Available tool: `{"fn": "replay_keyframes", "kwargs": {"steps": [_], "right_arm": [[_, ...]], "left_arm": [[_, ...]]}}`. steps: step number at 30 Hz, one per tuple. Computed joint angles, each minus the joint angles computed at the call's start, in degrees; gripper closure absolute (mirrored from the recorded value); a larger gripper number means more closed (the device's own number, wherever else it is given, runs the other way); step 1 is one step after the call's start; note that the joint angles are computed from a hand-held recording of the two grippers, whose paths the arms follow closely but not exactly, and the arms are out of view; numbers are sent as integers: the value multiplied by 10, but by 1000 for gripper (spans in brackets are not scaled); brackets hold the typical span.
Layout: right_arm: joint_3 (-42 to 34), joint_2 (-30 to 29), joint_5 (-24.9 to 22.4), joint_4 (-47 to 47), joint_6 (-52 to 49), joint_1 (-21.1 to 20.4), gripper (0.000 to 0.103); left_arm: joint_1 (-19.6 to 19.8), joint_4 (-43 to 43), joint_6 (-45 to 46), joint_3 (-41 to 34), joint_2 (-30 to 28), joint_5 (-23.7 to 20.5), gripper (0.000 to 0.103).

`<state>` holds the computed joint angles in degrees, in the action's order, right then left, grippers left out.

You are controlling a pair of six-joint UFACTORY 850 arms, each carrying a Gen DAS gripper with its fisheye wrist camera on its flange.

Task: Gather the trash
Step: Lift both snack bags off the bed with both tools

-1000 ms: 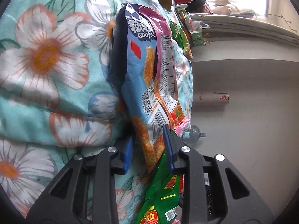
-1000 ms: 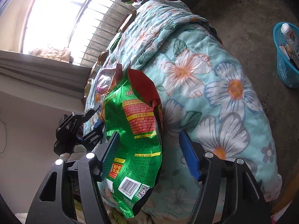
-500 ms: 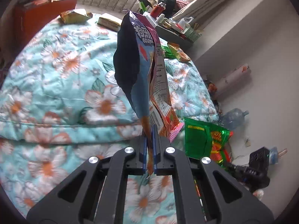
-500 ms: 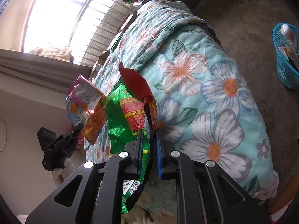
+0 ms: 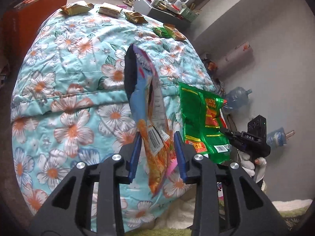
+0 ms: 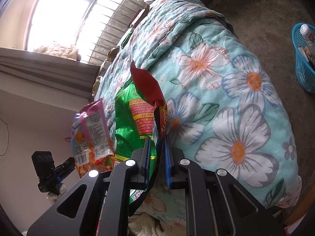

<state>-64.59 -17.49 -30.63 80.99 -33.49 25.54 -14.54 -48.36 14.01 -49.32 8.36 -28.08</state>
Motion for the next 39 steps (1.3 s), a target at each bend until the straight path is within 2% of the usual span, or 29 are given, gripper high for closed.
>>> {"fn": "replay_keyframes", "kwargs": {"steps": [7, 9, 10, 11, 12, 14, 16, 21, 28, 31, 37, 39], "right_arm": [[0, -2, 2, -4, 7, 0, 90], [0, -3, -1, -4, 8, -1, 88], [1, -3, -6, -1, 5, -4, 82], [1, -4, -10, 4, 2, -6, 72], [6, -2, -13, 13, -4, -9, 68], [7, -5, -19, 30, -20, -13, 64], [3, -10, -28, 33, -22, -18, 64], [-20, -31, -45, 19, -17, -25, 64], [-64, -63, -60, -32, 11, -23, 64], [-73, -66, -55, -56, 25, -18, 64], [-78, -67, -36, -83, 50, -7, 83], [-72, -64, -33, -71, 42, -6, 86]], "left_arm": [[-11, -114, 65, -9, -44, 32, 70], [-16, -112, 57, -13, -53, 42, 70], [-17, -117, 60, -13, -57, 48, 70], [-17, -137, 72, -12, -59, 52, 70], [-15, -164, 92, -11, -61, 51, 71], [-14, -203, 120, -10, -65, 53, 71], [-18, -194, 115, -12, -68, 63, 72], [-44, -66, 18, -30, -73, 97, 87], [-89, 213, -202, -57, -77, 122, 93], [-103, 307, -281, -64, -80, 125, 93], [-121, 442, -401, -74, -84, 125, 94], [-126, 483, -437, -76, -85, 122, 94]]}}
